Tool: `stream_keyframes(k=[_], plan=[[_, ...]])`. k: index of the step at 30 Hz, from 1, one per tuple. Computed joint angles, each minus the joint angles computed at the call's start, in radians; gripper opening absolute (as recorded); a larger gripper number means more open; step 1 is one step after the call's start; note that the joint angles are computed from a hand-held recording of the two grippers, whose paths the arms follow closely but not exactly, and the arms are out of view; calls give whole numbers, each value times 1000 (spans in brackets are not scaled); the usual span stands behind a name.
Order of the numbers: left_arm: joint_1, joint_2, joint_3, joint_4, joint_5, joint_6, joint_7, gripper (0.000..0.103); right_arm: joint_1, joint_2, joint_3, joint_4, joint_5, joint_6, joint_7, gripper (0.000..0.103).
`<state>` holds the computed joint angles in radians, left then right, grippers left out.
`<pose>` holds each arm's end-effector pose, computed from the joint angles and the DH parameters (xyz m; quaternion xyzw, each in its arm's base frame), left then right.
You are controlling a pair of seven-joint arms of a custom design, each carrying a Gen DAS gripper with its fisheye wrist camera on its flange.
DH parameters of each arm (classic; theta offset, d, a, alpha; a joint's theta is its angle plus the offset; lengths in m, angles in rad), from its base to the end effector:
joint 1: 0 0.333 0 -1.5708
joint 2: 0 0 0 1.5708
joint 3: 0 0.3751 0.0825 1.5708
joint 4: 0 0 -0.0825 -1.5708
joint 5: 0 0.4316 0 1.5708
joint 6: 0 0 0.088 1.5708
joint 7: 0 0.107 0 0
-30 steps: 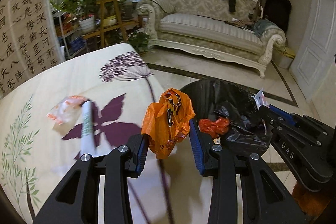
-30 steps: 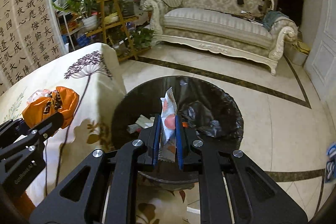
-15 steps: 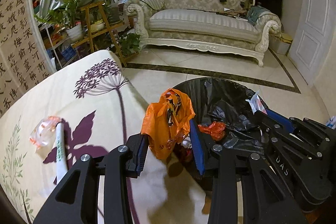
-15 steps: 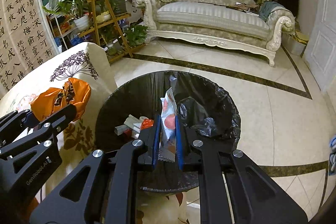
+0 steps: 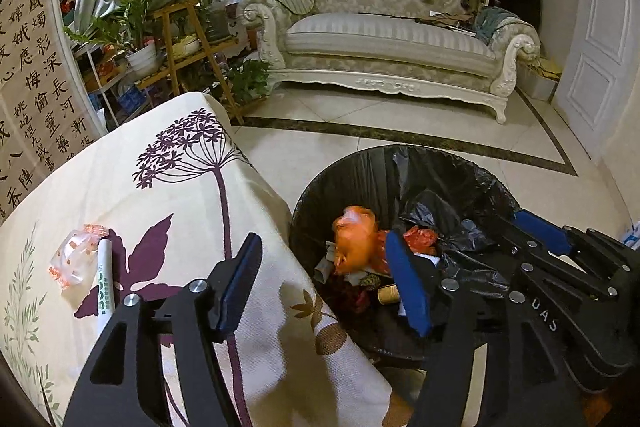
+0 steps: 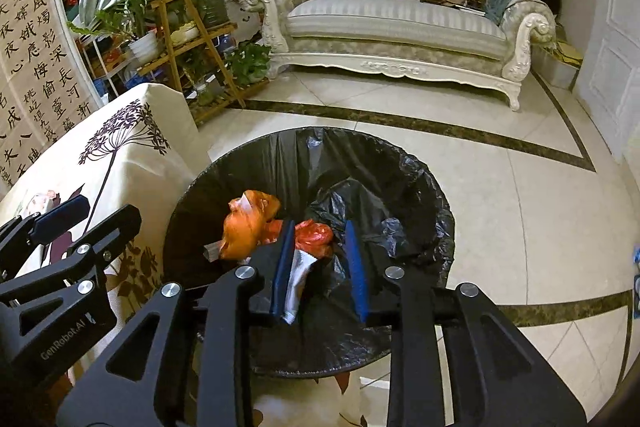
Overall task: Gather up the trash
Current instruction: 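Open both grippers over the bin to drop wrapper and sachet, then move both open grippers back over the table items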
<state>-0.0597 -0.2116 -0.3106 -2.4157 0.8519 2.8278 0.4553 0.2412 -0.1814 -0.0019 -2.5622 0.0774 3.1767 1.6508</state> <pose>0.4727 -0.2303 0.4708 -0.6515 0.6587 -0.2517 0.2799 0.4958 0.1137 0.4489 -0.6776 0.6250 -0.2155 0.3220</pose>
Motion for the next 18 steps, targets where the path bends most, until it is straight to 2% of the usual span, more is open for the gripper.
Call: stream_keyframes(k=[2, 7, 8, 10, 11, 13, 14, 15, 17, 18], plan=[[1, -4, 2, -3, -3, 2, 0, 69, -24, -5, 20, -5, -14, 7, 12, 37], [11, -36, -2, -21, -8, -3, -18, 73, -11, -18, 6, -12, -8, 16, 14, 45], [14, -46, -3, -29, -11, -1, -21, 73, 2, -19, -5, -12, -3, 16, 10, 46], [24, -73, -6, -46, -15, 2, -30, 74, 65, -25, -56, -14, 25, 18, -15, 54], [30, -86, -9, -55, -19, 2, -32, 74, 67, -26, -54, -12, 28, 15, -19, 55], [42, -111, -13, -72, -30, 6, -33, 74, 1, -27, 13, -8, -3, 5, 4, 55], [48, -120, -15, -79, -38, 5, -30, 75, -50, -29, 65, -8, -30, 5, 30, 55], [53, -131, -18, -87, -48, 3, -28, 75, -66, -30, 84, -8, -43, 3, 44, 56], [66, -163, -18, -109, -68, 3, -19, 75, -31, -30, 60, -5, -38, -2, 43, 60], [77, -174, -24, -117, -73, 3, -18, 75, 17, -31, 24, -5, -20, -2, 25, 61]])
